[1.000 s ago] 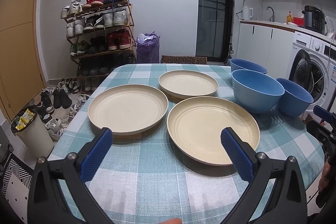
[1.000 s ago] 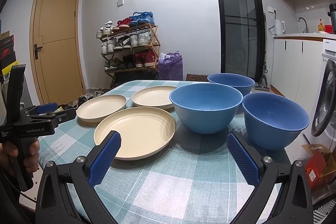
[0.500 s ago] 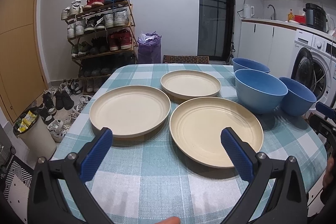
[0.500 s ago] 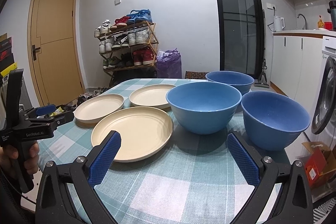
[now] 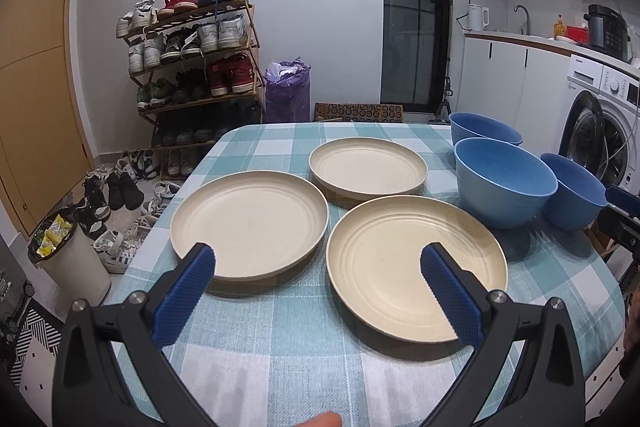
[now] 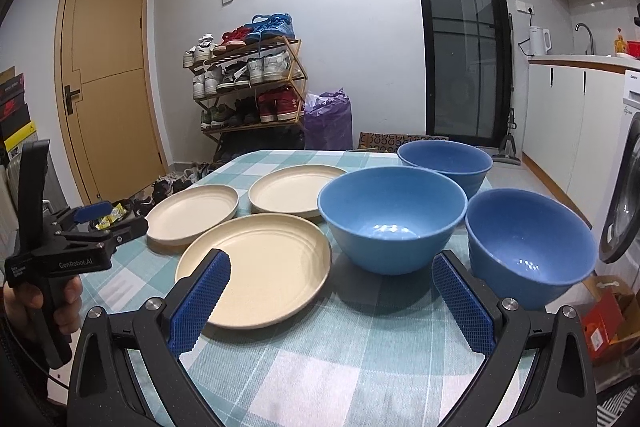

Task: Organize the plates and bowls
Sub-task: 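Move both tools forward toward the cream plate beside the blue bowls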

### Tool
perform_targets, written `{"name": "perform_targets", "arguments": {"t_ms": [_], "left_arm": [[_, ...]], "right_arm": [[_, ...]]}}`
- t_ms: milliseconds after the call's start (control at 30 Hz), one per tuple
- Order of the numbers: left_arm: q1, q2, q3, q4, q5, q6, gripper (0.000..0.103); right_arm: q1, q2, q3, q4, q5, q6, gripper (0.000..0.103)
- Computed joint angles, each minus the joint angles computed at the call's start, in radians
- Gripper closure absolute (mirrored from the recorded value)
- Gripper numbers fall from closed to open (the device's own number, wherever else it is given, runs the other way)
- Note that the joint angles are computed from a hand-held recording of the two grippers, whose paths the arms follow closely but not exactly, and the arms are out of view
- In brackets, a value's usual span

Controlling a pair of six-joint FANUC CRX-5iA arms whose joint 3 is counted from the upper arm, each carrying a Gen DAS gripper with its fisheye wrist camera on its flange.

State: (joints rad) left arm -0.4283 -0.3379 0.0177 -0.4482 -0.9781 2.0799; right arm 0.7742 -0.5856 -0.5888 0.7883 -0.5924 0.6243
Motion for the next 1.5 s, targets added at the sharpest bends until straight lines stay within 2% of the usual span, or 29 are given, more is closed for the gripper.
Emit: {"name": "perform_targets", "arguments": {"t_ms": [233, 667, 967, 1167, 1400, 1500], "left_arm": [[0.037, 0.027, 0.022, 0.040, 0.005, -0.015, 0.000], [0.103, 0.080, 0.084, 0.123, 0.023, -0.126, 0.000], [0.135, 0.138, 0.165, 0.157, 0.002, -0.177, 0.000], [0.160, 0.182, 0.210, 0.189, -0.006, -0.216, 0.000], [0.197, 0.235, 0.264, 0.248, -0.005, -0.295, 0.000], [0.206, 0.258, 0.294, 0.248, -0.008, -0.308, 0.000]], "right_arm": [[-0.015, 0.063, 0.108, -0.113, -0.036, 0.136, 0.000], [-0.047, 0.188, 0.295, -0.189, -0.086, 0.266, 0.000], [-0.096, 0.310, 0.519, -0.410, -0.207, 0.447, 0.000], [-0.105, 0.383, 0.620, -0.442, -0.252, 0.519, 0.000], [-0.106, 0.466, 0.709, -0.398, -0.288, 0.516, 0.000], [-0.125, 0.508, 0.775, -0.438, -0.309, 0.545, 0.000]]}}
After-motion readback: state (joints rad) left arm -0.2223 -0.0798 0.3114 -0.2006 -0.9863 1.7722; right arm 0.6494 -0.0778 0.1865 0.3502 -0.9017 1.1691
